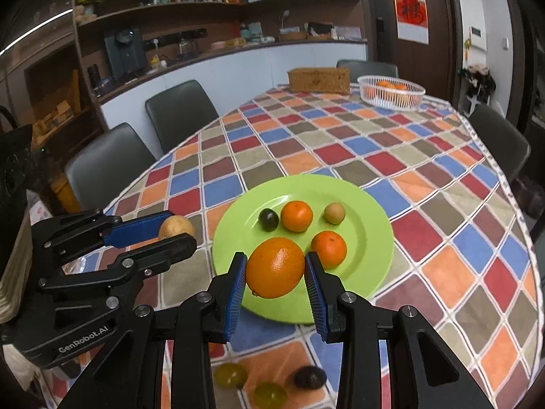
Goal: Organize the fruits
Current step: 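Carry the kiwi and tangerine onto the green plate and open both tools, then move both open tools back toward the remaining plums and tangerine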
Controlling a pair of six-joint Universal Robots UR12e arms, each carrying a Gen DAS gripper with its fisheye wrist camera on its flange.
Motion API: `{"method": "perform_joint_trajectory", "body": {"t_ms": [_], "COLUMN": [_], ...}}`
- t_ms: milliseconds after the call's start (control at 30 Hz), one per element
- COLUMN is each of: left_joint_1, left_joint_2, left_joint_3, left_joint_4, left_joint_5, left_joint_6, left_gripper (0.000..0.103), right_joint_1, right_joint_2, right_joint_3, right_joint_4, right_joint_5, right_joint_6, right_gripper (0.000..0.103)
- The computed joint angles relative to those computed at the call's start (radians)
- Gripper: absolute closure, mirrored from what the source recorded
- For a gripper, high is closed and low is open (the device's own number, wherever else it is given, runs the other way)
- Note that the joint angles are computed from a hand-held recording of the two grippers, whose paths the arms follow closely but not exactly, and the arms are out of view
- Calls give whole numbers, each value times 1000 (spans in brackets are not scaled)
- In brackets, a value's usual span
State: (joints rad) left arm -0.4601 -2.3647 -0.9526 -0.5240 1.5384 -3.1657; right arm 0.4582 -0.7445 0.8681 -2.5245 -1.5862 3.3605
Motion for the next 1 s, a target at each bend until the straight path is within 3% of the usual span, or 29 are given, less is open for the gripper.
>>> {"method": "perform_joint_trajectory", "body": {"t_ms": [233, 433, 500, 600, 667, 1000], "left_joint_1": [24, 26, 24, 19, 17, -6], "left_joint_2": [-60, -95, -95, -87, -79, 16], "left_joint_3": [102, 158, 157, 142, 131, -20], "left_joint_4": [-150, -217, -209, -176, -162, -24], "left_joint_5": [-87, -94, -82, -48, -28, 48], "left_joint_6": [-39, -53, -53, -42, -34, -4], "left_gripper": [77, 77, 76, 59, 59, 59], "right_joint_1": [-11, -18, -17, -14, -13, 7], "right_joint_2": [66, 93, 97, 93, 85, -9], "right_joint_3": [-110, -153, -158, -151, -139, 12], "right_joint_4": [117, 172, 180, 181, 170, 6], "right_joint_5": [25, 43, 36, 4, -13, -98], "right_joint_6": [12, 28, 26, 28, 32, -9], "right_gripper": [67, 67, 67, 65, 57, 57]}}
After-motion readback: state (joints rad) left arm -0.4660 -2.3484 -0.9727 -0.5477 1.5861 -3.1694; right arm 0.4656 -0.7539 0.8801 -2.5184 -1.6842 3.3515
